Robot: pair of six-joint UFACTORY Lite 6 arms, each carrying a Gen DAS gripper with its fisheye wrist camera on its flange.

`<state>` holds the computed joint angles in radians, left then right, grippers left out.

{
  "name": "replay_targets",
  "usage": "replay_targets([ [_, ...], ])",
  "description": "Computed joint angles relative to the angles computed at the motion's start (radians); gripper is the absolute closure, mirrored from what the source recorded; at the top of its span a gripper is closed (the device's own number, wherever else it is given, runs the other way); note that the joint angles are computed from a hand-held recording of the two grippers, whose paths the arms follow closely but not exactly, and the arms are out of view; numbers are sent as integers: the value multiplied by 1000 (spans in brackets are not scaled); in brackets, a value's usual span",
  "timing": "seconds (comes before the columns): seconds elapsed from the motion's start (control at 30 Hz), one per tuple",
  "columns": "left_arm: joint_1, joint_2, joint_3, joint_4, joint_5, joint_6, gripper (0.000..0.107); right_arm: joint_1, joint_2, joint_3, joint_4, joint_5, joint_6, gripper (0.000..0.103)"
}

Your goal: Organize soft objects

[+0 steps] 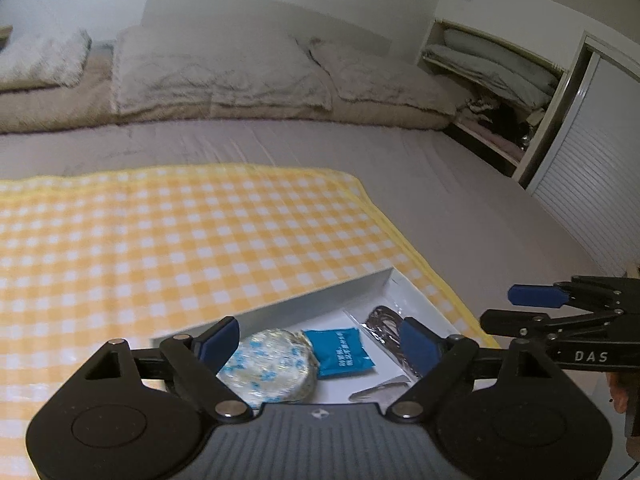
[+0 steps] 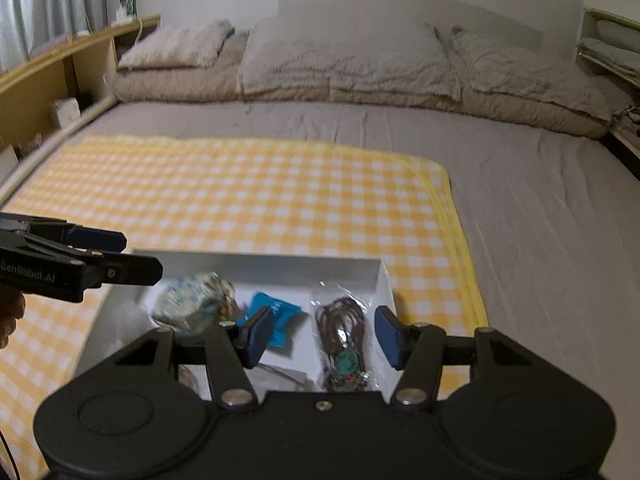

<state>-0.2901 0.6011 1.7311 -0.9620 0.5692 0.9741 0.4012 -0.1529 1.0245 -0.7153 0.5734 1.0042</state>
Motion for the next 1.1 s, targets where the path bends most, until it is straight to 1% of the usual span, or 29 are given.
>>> replay_targets([
  [0.1,15,-84,-69,18,-17,16,16,47,-34,-4,-49,29,89,45],
  [0.2,34,-174,-154,-15,-29,66,12,101,-58,3,-79,69,161,44],
  [0.27,46,-226,-204,-33,-30,83,12,141,-74,8,-101,96,206,44],
  [0.37,60,-306,-279,-47,-39,97,11,217,-96,17,-151,160,287,43],
  [0.47,70,-378,-341,-53,-61,103,7,290,-117,20,-203,230,364,41],
  [0.6,84,-484,-430,-64,-97,120,6,404,-136,12,-287,357,493,32],
  [0.7,92,-569,-511,-78,-141,148,4,485,-169,-24,-326,416,596,30],
  [0.77,97,-625,-566,-66,-173,146,4,550,-180,-44,-358,473,669,27],
  [0.8,98,-657,-599,-61,-193,147,4,585,-183,-53,-375,503,704,24],
  [0.87,106,-709,-657,-78,-217,178,4,655,-179,-61,-402,562,770,21],
  [0.97,143,-780,-741,-153,-208,275,4,742,-168,-74,-431,623,861,16],
  [1.1,200,-859,-833,-197,-178,338,4,818,-128,-72,-438,679,915,10],
])
